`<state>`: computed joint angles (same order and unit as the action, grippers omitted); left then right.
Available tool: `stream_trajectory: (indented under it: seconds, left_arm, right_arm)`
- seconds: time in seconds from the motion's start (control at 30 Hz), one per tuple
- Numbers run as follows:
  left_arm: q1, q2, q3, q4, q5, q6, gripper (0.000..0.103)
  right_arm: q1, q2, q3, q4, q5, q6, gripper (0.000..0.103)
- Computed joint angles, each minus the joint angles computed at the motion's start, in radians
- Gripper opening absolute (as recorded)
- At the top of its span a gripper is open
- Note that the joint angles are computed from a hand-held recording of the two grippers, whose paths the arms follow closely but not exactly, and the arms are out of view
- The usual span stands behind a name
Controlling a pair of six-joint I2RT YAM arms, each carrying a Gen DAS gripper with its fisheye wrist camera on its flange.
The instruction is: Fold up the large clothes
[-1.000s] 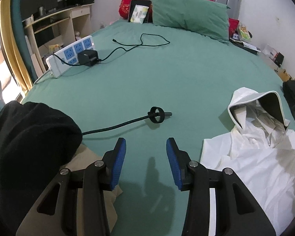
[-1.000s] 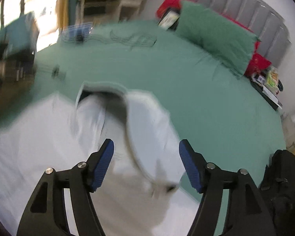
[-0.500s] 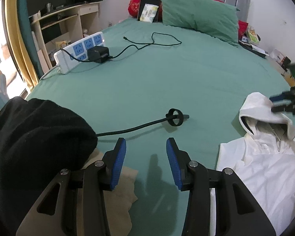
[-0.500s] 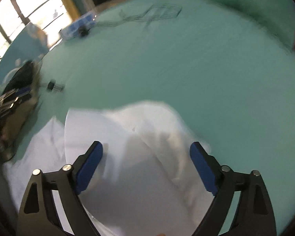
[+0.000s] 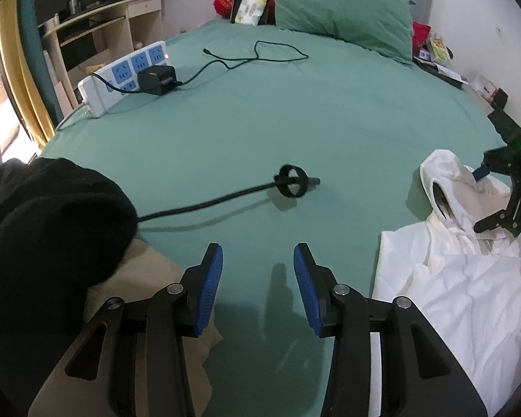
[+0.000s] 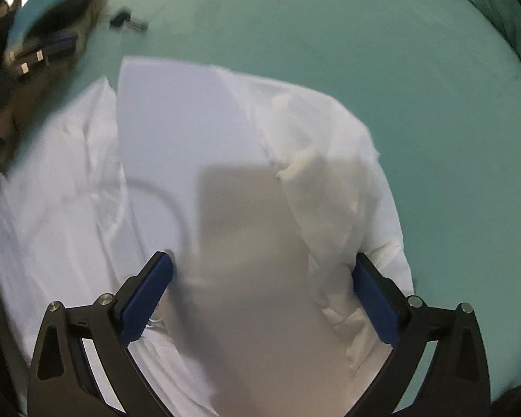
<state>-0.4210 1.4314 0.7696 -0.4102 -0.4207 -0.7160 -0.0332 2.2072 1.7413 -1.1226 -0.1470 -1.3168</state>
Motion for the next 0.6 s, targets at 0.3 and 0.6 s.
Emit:
stream_trajectory:
  seconds: [0.3, 0.6]
  left_arm:
    - [-0.028, -0.026, 0.016, -0.024, -0.005, -0.009, 0.045]
    - [-0.058, -0.065, 0.024, -0.046, -0.016, -0.006, 0.045]
  right_arm:
    - [0.061, -0.3, -0.368, 0.177, 0.006, -0.035, 0.03]
    - [0.098, -1.025, -1.161, 0.877, 0.078, -0.192, 0.022]
